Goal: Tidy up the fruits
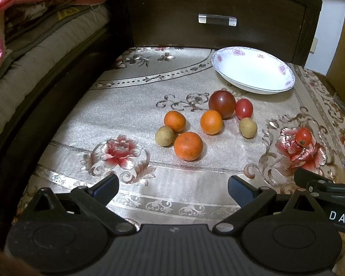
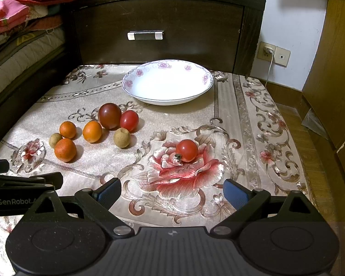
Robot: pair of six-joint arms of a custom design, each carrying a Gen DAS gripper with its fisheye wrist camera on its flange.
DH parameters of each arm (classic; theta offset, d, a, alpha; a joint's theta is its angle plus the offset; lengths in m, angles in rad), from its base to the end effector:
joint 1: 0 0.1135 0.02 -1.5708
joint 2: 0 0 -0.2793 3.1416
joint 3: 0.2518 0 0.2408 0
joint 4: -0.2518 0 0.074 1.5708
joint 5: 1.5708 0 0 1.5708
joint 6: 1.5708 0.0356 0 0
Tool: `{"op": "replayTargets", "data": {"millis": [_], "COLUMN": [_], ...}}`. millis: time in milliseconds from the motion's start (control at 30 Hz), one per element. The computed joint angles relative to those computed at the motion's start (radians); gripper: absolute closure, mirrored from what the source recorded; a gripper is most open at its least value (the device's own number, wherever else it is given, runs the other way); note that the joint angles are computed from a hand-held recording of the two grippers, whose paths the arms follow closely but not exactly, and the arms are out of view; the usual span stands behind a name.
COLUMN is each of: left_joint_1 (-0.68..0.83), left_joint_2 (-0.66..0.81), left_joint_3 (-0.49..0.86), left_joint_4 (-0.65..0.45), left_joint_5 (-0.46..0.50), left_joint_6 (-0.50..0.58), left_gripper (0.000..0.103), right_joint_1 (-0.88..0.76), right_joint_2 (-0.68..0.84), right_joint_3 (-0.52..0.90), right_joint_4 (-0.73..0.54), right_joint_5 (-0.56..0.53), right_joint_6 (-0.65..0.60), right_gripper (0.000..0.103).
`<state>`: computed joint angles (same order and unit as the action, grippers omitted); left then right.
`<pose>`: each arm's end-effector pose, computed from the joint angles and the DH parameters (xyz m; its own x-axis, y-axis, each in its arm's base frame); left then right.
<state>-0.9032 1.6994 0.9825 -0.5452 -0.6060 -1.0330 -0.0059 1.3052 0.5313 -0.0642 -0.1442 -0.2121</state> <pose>0.2031 -0.2249 0.1841 -0.7645 -0.1705 -0.6217 -0.2308 0.9729 0.0170 0.2285 0.0038 0.1817 -0.7077 -0.2041 -0.6764 -0.2447 0.9689 -0.0364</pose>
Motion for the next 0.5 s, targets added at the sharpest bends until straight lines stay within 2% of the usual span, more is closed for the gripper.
{"op": "replayTargets", "data": {"millis": [500], "left_joint_1": [0.009], "left_joint_2": [0.005], "left_joint_3": [-0.008], "left_joint_4": [0.023], "left_joint_5": [0.013], "left_joint_6": [0.009], "left_gripper": [0.0], "right_joint_1": [0.005], "right_joint_2": [0.013], "right_joint_3": [-0.014], "right_joint_4": [0.021], "right_joint_5": [0.004], "right_joint_6": [-0.006], "right_gripper": [0.012]}}
